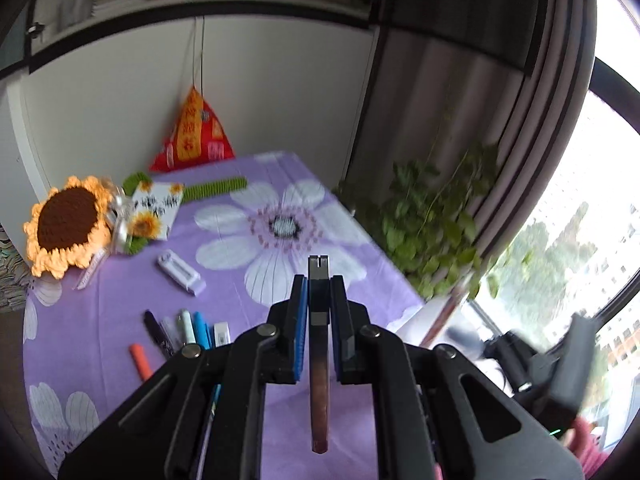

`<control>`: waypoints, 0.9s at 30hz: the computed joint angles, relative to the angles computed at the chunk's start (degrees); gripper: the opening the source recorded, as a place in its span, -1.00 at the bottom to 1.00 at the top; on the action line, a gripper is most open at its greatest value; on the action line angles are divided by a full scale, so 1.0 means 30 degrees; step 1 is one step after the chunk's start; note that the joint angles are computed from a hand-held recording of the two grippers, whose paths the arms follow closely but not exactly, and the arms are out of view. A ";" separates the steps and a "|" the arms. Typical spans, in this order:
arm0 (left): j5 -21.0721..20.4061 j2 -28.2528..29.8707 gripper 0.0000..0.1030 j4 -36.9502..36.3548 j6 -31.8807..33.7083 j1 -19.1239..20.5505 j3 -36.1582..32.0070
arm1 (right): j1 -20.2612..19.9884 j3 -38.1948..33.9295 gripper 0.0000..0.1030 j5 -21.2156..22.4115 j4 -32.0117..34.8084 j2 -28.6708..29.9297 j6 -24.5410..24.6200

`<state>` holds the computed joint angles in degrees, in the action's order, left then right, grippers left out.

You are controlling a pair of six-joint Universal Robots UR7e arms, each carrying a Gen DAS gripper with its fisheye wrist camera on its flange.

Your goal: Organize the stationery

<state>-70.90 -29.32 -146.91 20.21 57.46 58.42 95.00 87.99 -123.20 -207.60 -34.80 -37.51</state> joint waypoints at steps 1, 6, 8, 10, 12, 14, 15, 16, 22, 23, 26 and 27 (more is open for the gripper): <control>-0.0462 -0.0175 -0.84 -0.0506 -0.0026 -0.0054 0.0123 | 0.0035 -0.0082 0.37 0.0108 0.0152 0.0054 -0.0058; -0.2666 -0.0358 -0.83 -0.3313 0.0394 -0.0257 0.0387 | 0.0259 -0.0131 0.37 0.0894 0.0835 0.0198 -0.0300; -0.3646 -0.0141 -0.83 -0.3341 0.0161 -0.0178 0.0132 | 0.0320 -0.0112 0.37 0.1159 0.1016 0.0238 -0.0403; -0.4029 0.0101 -0.83 -0.3366 0.0192 -0.0062 0.0006 | 0.0396 -0.0094 0.37 0.1321 0.1173 0.0294 -0.0515; -0.3939 0.0376 -0.83 -0.3185 0.0258 0.0039 -0.0110 | 0.0461 -0.0109 0.37 0.1333 0.1246 0.0356 -0.0606; -0.3858 0.0517 -0.83 -0.2701 0.0037 0.0183 -0.0136 | 0.0526 -0.0139 0.37 0.1260 0.1241 0.0436 -0.0629; -0.3855 0.0473 -0.83 -0.2652 -0.0024 0.0264 -0.0025 | 0.0518 -0.0159 0.37 0.1228 0.1276 0.0446 -0.0606; -0.3851 0.0466 -0.83 -0.2693 -0.0136 0.0370 0.0101 | 0.0522 -0.0171 0.37 0.1157 0.1267 0.0455 -0.0584; -0.3965 0.0323 -0.83 -0.2743 -0.0628 0.0785 0.0679 | 0.0462 -0.0260 0.37 0.1149 0.1572 0.0460 -0.0086; -0.4066 0.0285 -0.83 -0.2778 -0.0718 0.0842 0.0788 | 0.0470 -0.0284 0.37 0.1111 0.1568 0.0486 -0.0069; -0.4105 0.0367 -0.83 -0.2852 -0.1187 0.0904 0.0631 | 0.0484 -0.0344 0.37 0.1033 0.1711 0.0515 0.0031; -0.4201 0.0443 -0.83 -0.2819 -0.1298 0.0889 0.0420 | 0.0504 -0.0380 0.37 0.0989 0.1696 0.0545 0.0007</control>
<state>-83.51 -27.99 -155.37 16.31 60.13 59.68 96.51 86.85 -120.23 -202.51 -33.17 -37.49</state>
